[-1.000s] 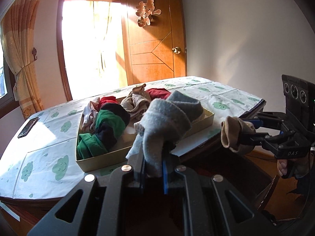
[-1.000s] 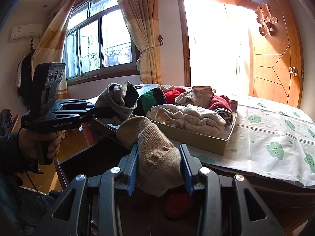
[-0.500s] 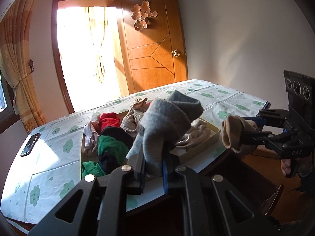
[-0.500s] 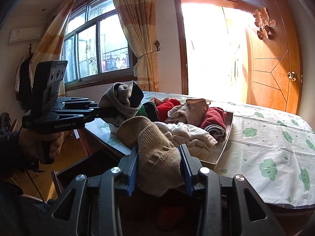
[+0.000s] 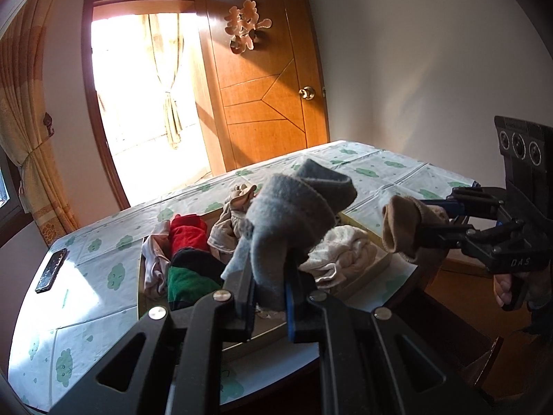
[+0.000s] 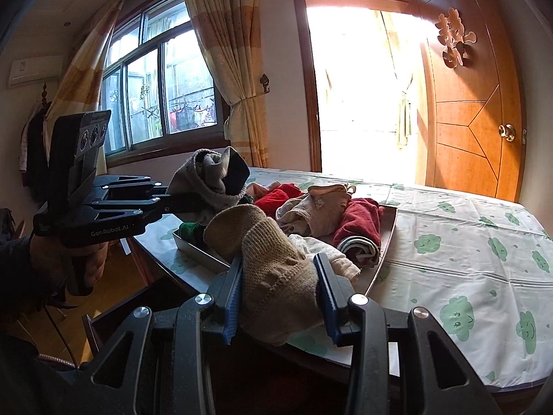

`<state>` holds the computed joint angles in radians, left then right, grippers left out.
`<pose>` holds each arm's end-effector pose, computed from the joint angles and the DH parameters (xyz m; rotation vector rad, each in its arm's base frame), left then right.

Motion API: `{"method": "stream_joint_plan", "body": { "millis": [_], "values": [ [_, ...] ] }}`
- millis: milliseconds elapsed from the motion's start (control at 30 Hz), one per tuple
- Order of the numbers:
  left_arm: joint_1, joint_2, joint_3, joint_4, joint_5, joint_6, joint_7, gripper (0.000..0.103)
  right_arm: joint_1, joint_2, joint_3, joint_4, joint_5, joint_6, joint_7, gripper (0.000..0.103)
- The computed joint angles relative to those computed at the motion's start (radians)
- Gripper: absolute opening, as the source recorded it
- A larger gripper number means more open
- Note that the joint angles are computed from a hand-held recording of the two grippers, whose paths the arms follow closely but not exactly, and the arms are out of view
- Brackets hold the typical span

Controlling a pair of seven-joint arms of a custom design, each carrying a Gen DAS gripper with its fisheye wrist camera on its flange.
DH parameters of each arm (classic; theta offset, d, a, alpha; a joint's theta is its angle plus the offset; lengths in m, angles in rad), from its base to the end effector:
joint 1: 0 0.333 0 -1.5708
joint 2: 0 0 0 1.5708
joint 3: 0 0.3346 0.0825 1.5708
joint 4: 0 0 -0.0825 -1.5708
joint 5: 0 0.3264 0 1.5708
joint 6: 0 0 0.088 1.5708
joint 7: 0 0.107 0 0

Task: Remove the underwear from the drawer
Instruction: 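Carry both held socks over the beige tray on the bed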

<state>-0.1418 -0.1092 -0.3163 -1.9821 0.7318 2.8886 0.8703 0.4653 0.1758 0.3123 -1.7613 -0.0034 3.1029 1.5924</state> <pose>0.4414 -0.2724 0.6561 -1.2348 1.8456 -0.9978 0.4444 0.4100 0.6515 -1.8169 0.8242 -0.4548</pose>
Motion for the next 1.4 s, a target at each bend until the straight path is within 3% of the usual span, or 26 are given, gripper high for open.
{"method": "stream_joint_plan", "body": {
  "millis": [500, 633, 1400],
  "values": [
    [-0.071, 0.099, 0.053, 0.135, 0.006, -0.078, 0.022, 0.011, 0.002, 0.079, -0.032, 0.156, -0.022, -0.076, 0.028, 0.042],
    [-0.095, 0.129, 0.075, 0.174, -0.016, -0.099, 0.043, 0.011, 0.029, 0.112, -0.072, 0.219, -0.06, -0.123, 0.069, 0.042],
    [-0.188, 0.286, 0.16, 0.381, -0.184, -0.212, 0.179, 0.011, 0.08, 0.369, -0.127, 0.691, -0.054, -0.43, 0.136, 0.042]
  ]
}}
